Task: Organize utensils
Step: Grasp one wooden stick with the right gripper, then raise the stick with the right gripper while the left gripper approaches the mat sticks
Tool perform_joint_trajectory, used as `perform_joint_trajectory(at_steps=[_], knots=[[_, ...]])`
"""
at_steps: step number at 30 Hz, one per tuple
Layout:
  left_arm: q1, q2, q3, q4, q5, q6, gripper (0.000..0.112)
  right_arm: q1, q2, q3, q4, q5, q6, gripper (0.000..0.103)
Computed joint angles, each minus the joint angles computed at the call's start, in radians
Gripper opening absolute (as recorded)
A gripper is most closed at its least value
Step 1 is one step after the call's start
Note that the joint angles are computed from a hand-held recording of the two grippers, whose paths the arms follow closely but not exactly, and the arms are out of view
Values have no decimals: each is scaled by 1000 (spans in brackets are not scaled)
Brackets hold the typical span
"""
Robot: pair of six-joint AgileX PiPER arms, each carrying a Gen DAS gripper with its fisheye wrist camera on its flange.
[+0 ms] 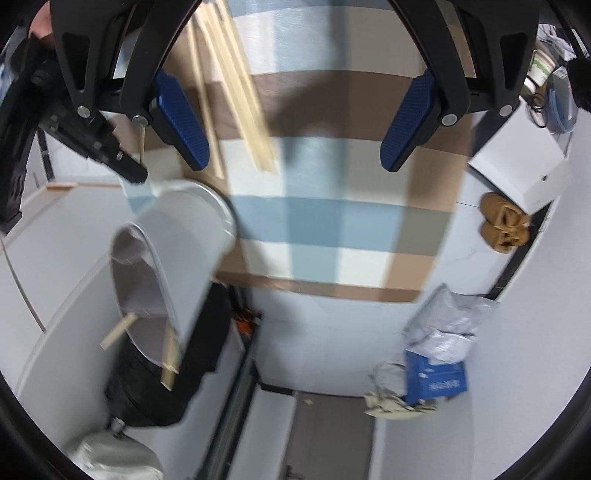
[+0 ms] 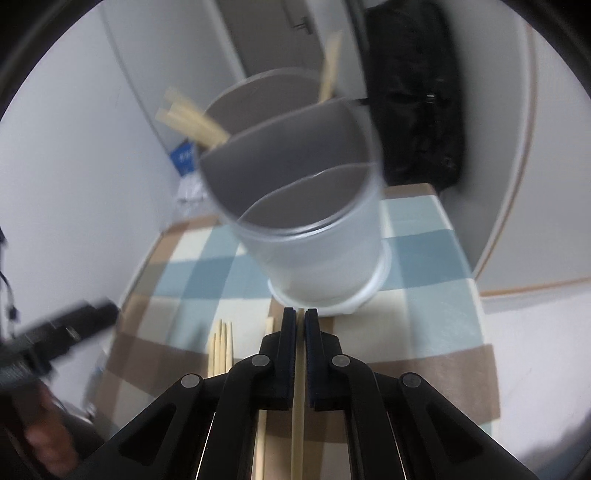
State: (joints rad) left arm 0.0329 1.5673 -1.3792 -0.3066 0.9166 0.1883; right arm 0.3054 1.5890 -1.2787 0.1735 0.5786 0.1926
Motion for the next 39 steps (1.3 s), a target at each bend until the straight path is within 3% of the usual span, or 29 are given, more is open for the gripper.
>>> perform_joint_trajectory(at_steps=[6,13,21,26,33,36,39], knots=[[-110,66,-62,36,86,-34,91,-182,-91,86,337,-6,-206,3],[-195,128,-121,129,134,-144,87,-301,-119,136,590,-9,-342,3],[-253,198,-176,228,171,-246,74,-392,-154,168,717,32,-441,3],[-294,221,-179,311,157,-313,62,-426,-152,164,739,48,-455,3],[-335,254,-200,384,153,-384,55,-447,-156,164,744,63,-469,3],[-354,257,-210,402,156,-422,46,-448,-158,163,752,66,-483,3],[-383,249,-207,427,160,-450,20,-452,-156,164,758,71,-489,3]])
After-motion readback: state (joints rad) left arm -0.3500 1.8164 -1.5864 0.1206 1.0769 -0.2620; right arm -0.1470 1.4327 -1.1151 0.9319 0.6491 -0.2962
